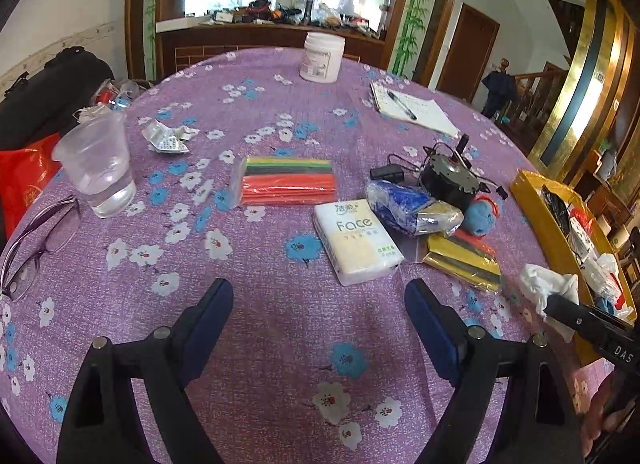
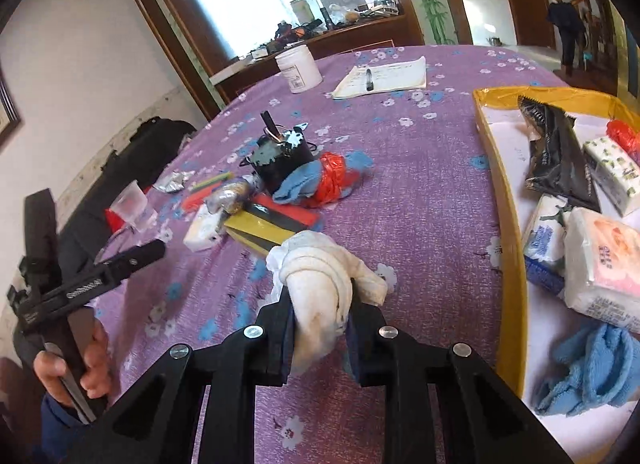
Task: Organize soft objects
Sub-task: 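Grasp beige cloth with right tool while left tool grasps white Face tissue pack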
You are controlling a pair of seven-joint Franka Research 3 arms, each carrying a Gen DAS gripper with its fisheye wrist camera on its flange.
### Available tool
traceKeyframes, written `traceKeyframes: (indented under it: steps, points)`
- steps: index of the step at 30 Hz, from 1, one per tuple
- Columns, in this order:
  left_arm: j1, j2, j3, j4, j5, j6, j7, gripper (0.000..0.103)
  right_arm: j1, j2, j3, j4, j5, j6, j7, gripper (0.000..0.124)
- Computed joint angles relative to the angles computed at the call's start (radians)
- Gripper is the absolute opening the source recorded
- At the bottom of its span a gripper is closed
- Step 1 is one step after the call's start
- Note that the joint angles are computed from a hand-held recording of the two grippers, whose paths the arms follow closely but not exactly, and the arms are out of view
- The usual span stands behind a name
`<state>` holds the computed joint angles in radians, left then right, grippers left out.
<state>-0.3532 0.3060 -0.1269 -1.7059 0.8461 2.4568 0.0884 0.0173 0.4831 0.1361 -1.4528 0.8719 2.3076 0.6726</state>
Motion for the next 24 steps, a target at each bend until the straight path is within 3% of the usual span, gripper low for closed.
traceKeyframes:
  steps: [3, 9, 14, 15, 16, 24]
  points:
    - [0.030, 0.043, -0.018, 0.060, -0.100, 0.028, 0.100, 0.087, -0.015, 0.036, 0.001, 0.050, 0.003, -0.069, 0.038, 0.024]
    - [0.029, 0.175, -0.007, 0.249, -0.240, -0.085, 0.221, 0.087, -0.026, 0.036, 0.008, 0.050, 0.026, -0.081, 0.030, 0.025]
    - [-0.005, 0.253, 0.040, 0.351, -0.241, -0.141, 0.242, 0.063, -0.024, 0.037, 0.006, 0.053, 0.021, -0.090, 0.030, 0.026]
    - [-0.009, 0.249, 0.042, 0.345, -0.235, -0.134, 0.245, 0.057, -0.025, 0.036, 0.007, 0.052, 0.024, -0.092, 0.028, 0.026]
    - [-0.008, 0.241, 0.040, 0.333, -0.236, -0.117, 0.249, 0.041, -0.027, 0.036, 0.008, 0.052, 0.027, -0.093, 0.026, 0.026]
    - [-0.046, 0.109, 0.015, 0.125, -0.185, -0.003, 0.158, 0.040, -0.029, 0.036, 0.007, 0.054, 0.035, -0.102, 0.022, 0.026]
